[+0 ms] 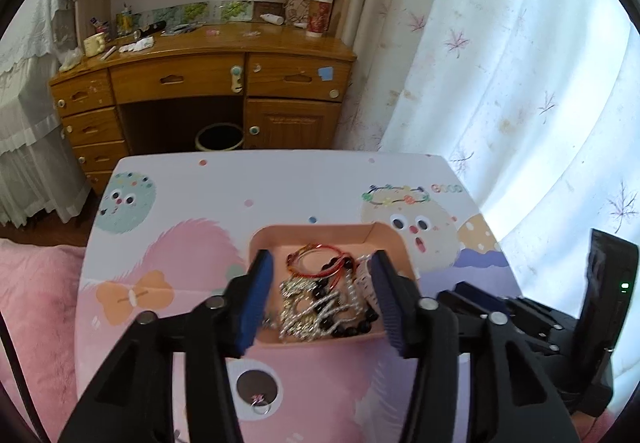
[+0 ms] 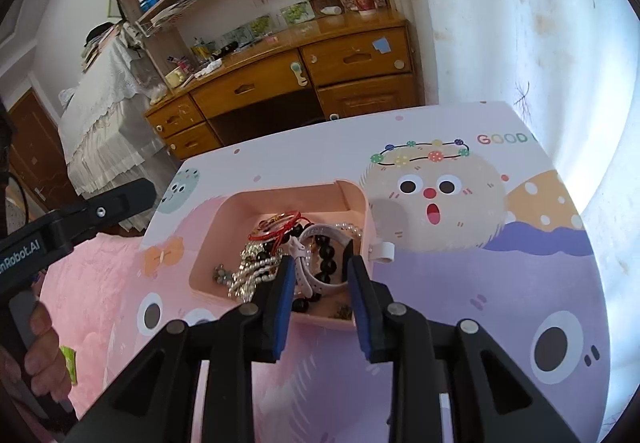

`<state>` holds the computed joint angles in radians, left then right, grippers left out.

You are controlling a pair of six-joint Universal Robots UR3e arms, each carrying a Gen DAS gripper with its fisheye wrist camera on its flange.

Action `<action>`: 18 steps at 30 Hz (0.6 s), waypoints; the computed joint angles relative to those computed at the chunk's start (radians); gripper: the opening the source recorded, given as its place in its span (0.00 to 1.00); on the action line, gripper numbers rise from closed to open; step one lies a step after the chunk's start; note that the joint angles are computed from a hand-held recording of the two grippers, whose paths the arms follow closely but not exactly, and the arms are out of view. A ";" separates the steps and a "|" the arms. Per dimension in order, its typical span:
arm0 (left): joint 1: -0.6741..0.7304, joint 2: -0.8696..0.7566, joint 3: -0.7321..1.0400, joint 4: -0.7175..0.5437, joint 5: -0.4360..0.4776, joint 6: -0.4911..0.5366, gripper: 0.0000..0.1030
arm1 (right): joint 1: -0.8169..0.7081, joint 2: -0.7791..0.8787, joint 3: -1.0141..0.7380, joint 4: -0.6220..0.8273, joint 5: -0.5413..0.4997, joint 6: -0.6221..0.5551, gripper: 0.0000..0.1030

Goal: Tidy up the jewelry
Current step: 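Grasp the silver ring with the left tool while the right tool grasps the red-stone ring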

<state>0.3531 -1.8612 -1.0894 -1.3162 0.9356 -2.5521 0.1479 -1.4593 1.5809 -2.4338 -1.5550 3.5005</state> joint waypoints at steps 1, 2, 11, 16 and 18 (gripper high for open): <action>0.005 0.009 -0.008 -0.014 0.012 0.009 0.48 | 0.006 -0.008 0.006 0.004 -0.006 -0.004 0.26; 0.009 0.015 -0.015 -0.024 0.023 0.015 0.49 | 0.010 -0.023 0.020 0.008 -0.010 -0.012 0.26; 0.105 0.136 -0.148 -0.166 0.136 0.167 0.50 | 0.095 -0.229 0.234 -0.003 -0.035 -0.034 0.26; 0.140 0.249 -0.292 -0.138 0.209 0.289 0.53 | 0.199 -0.294 0.290 0.005 -0.090 -0.051 0.27; 0.149 0.303 -0.372 -0.081 0.227 0.333 0.53 | 0.258 -0.310 0.310 0.000 -0.106 -0.074 0.27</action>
<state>0.5018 -1.5587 -1.4614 -1.3975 1.1626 -2.2190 0.4057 -1.7695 1.8913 -2.4335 -1.6609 3.4267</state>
